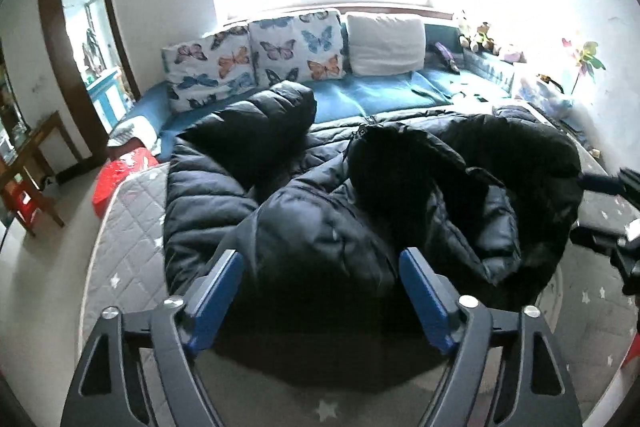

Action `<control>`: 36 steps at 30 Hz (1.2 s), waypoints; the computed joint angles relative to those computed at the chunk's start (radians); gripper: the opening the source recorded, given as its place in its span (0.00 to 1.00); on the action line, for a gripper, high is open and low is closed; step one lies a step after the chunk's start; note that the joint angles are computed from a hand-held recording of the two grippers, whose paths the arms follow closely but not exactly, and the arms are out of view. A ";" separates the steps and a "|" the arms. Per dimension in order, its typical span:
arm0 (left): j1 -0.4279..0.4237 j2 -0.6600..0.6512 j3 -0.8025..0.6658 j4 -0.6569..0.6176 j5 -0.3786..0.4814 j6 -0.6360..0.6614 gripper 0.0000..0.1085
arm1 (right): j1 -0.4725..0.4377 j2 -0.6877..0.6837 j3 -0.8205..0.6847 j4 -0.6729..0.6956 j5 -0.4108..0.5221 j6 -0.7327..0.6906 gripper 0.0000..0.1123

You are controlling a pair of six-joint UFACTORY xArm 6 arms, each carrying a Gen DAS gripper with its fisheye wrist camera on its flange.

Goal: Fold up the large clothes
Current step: 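Grasp the jacket with the left tool while the right tool grasps it too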

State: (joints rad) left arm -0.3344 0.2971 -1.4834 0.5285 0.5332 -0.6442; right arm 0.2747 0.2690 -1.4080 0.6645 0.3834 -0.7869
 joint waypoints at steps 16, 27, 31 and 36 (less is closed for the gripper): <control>0.047 0.006 0.085 -0.286 -0.127 0.255 0.26 | 0.011 0.230 -0.299 -0.122 0.226 0.218 0.15; -0.016 -0.447 0.606 -0.435 -0.249 0.388 0.25 | -0.005 -0.378 0.359 0.146 0.126 -0.258 0.12; -0.047 -0.558 0.735 -0.393 -0.202 0.355 0.25 | -0.009 -0.503 0.515 0.057 0.158 -0.244 0.12; -0.083 -0.653 0.843 -0.366 -0.140 0.327 0.25 | -0.027 -0.494 0.590 -0.056 0.246 -0.197 0.12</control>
